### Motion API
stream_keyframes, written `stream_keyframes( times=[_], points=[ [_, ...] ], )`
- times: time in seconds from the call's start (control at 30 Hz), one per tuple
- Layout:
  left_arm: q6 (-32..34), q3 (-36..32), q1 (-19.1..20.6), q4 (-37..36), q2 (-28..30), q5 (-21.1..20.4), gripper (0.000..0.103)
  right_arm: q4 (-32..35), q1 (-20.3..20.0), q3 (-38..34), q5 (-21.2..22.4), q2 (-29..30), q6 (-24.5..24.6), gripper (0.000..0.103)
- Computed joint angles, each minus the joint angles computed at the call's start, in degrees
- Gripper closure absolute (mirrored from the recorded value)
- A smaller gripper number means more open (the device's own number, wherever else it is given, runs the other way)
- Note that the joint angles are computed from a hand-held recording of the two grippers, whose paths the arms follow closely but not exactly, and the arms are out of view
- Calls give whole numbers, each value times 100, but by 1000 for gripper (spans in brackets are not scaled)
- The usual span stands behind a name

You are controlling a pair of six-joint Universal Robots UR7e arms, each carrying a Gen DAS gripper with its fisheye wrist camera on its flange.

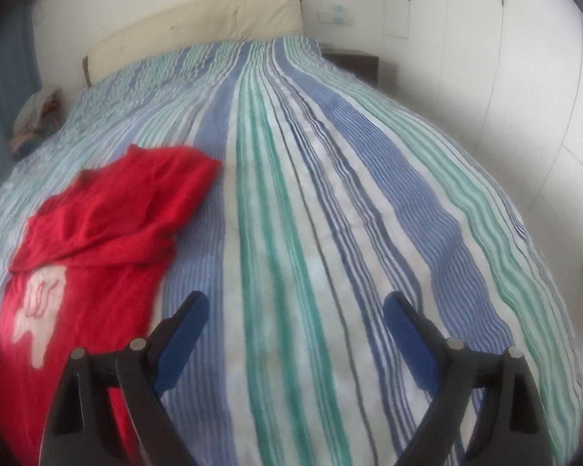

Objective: Fold small clothes

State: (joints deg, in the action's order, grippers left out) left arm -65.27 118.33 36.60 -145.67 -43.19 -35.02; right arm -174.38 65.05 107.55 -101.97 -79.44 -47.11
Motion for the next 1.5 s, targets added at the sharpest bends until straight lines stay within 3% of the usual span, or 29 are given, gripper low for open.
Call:
stream_keyframes(
  times=[0.13, 0.23, 0.37, 0.5, 0.97, 1.1, 1.2, 1.27, 1.3, 1.4, 1.5],
  points=[
    [-7, 9, -5, 16, -4, 25, 0, -141, -453, 174, -104, -72, -69, 12],
    [-5, 14, -5, 13, -2, 33, 0, -333, -725, 321, 370, -89, -83, 4],
    [-7, 12, -6, 16, 2, 38, 0, -620, -669, 342, 258, 71, -236, 0],
    [-1, 11, -7, 9, 10, 44, 0, -511, -760, 377, 498, 3, -182, 0],
    [-34, 6, -19, 49, 21, 70, 0, -553, -739, 375, 438, 35, -210, 0],
    [176, 25, 56, -115, -96, -242, 0, -456, -719, 318, 387, 57, -188, 0],
    [190, 28, 94, 108, -474, -803, 2, -60, -546, 102, -44, 106, -158, 0],
    [92, 293, -56, -165, -771, -1073, 2, 559, -324, -144, -533, 73, -167, 0],
    [29, 450, -160, -323, -909, -1234, 2, 785, -270, -164, -560, -29, -148, 1],
    [-121, 787, -470, -730, -1073, -1809, 2, 1509, -268, 115, -7, -683, -202, 1],
    [-106, 756, -700, -777, -853, -2392, 3, 3115, -308, 318, 405, -1350, -285, 1]
  ],
)
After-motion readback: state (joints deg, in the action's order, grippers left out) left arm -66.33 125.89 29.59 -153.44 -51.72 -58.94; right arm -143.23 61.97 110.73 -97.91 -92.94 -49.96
